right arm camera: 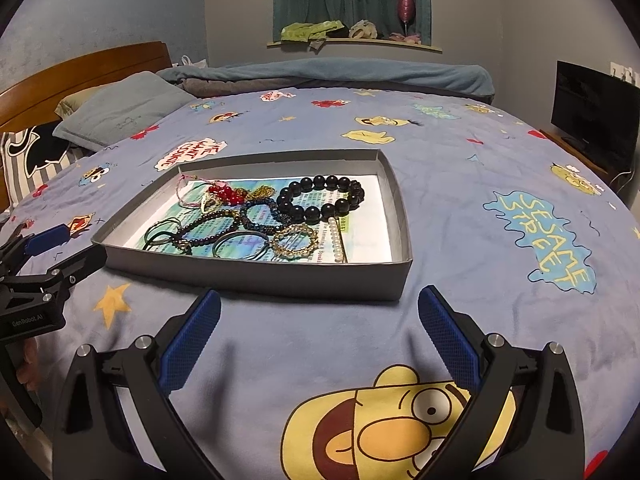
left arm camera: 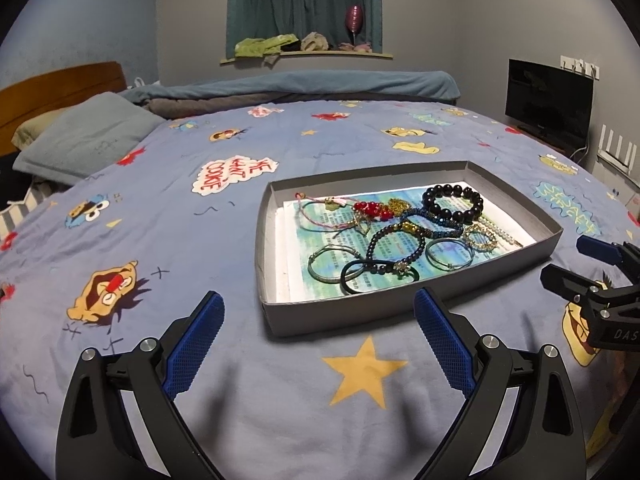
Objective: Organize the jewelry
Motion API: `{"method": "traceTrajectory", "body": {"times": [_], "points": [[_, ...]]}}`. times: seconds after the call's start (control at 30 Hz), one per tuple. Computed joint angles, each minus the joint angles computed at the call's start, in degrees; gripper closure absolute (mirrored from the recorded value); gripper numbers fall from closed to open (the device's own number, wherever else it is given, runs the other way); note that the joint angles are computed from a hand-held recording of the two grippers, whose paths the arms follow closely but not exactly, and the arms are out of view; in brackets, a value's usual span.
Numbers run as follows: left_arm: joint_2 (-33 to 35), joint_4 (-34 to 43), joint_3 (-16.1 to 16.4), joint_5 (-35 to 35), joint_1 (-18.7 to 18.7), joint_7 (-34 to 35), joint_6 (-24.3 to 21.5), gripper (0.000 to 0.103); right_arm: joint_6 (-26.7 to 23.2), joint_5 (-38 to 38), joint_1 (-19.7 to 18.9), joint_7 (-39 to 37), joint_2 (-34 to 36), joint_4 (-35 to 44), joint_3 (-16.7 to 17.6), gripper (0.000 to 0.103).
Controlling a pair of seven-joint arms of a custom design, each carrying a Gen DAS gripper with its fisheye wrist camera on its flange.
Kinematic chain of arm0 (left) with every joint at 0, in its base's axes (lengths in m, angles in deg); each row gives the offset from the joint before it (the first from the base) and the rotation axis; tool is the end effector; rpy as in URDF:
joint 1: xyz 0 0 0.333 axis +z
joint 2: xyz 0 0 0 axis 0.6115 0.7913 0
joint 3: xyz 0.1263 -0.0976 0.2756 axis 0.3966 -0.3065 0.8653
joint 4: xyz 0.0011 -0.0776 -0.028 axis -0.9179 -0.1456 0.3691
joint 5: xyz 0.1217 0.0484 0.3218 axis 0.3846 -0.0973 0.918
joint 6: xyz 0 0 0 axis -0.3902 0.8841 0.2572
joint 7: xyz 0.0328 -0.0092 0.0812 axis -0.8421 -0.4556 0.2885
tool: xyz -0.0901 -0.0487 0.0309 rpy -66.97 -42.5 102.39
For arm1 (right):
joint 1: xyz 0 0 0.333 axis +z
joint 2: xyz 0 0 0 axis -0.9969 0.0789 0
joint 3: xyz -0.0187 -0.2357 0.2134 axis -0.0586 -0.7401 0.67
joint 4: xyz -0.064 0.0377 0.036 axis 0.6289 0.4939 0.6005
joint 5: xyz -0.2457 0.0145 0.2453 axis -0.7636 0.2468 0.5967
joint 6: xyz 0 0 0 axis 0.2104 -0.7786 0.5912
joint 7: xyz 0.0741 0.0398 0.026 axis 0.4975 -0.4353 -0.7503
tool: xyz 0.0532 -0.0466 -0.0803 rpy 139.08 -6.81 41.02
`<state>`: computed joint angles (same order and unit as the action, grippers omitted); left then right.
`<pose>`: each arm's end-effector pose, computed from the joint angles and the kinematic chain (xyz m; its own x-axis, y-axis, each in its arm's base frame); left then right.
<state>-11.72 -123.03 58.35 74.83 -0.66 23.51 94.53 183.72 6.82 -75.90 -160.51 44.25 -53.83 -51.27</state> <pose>0.5496 -0.3085 0.4738 -0.4539 -0.8906 -0.0283 -0.5000 0.2809 -0.8192 0.4750 0.1567 0.4662 -0.1874 -0.9812 -0.0471 -0.5829 0.1497 -0.7986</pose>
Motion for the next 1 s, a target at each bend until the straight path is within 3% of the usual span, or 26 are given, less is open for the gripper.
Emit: {"method": "traceTrajectory", "body": {"times": [0.4,0.83,1.0], "points": [[-0.3,-0.7,4.2,0.4,-3.8,-0.9,0.8,0.008,0.2,-1.5,-0.2,1.8,-0.8,-0.7,0.0,0.005],[-0.4,-0.9,4.5,0.0,-4.2,-0.7,1.1,0.008,0.0,-2.3,-0.6,2.9,-1.6,-1.5,0.2,0.005],[0.0,-0.8,9.1,0.5,-8.2,-2.1,1.3,0.008,-0.1,-2.2,-0.6,2.8,-1.7,-1.6,0.3,0.005]]}}
